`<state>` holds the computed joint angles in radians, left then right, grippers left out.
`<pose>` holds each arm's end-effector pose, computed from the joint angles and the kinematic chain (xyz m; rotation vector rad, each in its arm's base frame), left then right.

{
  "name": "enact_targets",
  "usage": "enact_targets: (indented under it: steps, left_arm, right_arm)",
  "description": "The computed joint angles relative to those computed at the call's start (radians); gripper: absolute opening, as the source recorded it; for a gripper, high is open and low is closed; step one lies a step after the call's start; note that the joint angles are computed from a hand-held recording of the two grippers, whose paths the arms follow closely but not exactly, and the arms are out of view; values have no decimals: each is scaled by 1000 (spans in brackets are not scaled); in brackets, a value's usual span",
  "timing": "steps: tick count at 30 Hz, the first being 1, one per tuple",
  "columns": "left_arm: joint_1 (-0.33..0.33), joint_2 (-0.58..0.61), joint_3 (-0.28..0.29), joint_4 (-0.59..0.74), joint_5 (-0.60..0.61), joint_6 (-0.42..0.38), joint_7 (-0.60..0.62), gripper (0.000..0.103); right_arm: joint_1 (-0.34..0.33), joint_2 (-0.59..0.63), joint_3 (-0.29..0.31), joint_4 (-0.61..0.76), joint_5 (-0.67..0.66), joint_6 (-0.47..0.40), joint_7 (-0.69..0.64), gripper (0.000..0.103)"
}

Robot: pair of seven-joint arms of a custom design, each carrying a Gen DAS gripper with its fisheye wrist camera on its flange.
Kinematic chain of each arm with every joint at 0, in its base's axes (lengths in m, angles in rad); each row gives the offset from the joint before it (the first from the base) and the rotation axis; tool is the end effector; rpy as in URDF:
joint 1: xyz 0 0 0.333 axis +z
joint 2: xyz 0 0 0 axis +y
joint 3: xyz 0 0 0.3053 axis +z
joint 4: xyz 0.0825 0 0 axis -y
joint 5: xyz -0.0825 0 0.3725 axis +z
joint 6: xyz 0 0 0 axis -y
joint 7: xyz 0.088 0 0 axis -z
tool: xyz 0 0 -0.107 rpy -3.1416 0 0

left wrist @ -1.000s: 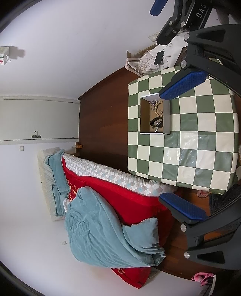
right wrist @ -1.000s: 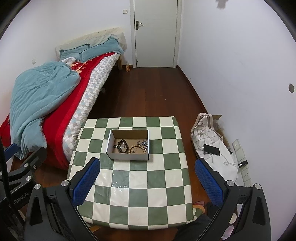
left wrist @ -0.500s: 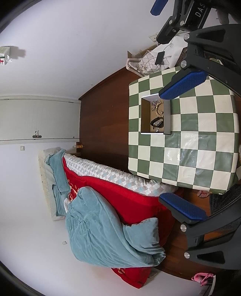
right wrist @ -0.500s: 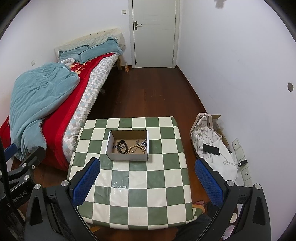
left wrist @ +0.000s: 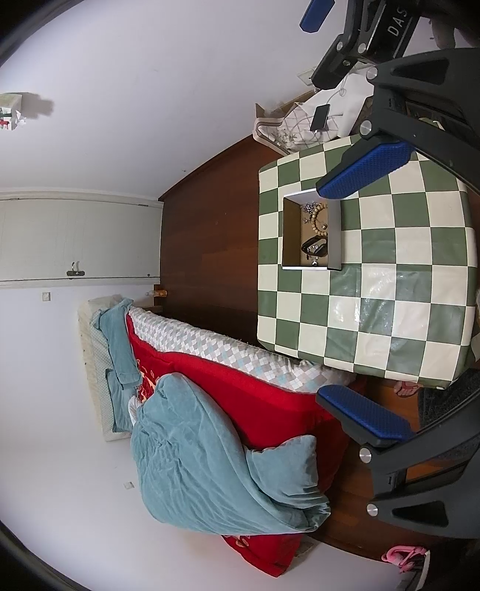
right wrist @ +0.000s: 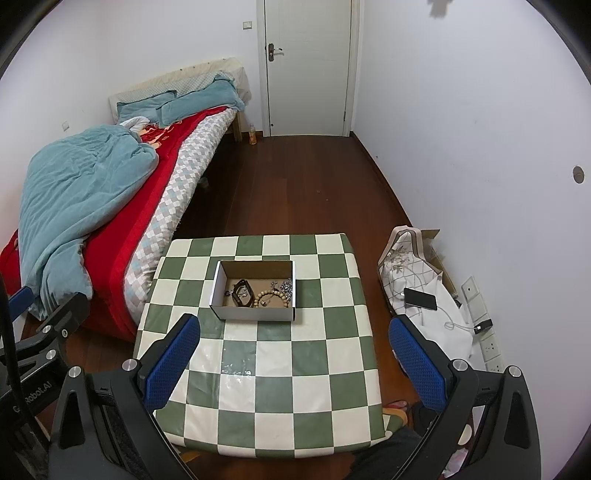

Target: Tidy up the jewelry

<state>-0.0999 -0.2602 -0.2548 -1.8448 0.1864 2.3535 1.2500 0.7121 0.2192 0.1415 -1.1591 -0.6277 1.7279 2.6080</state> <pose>0.4775 -0.1954 0.7064 -1.6437 1.8739 -0.7591 0.4530 0.4165 0.7116 -1.6511 2.0290 -0.7348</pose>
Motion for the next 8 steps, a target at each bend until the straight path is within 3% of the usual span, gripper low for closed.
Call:
enact_targets:
  steps: [8]
  left_arm:
    - [0,-3,-3,-2,3,16,-4,103]
  right_arm:
    - [1,2,-1,4,0,-1,-2,103]
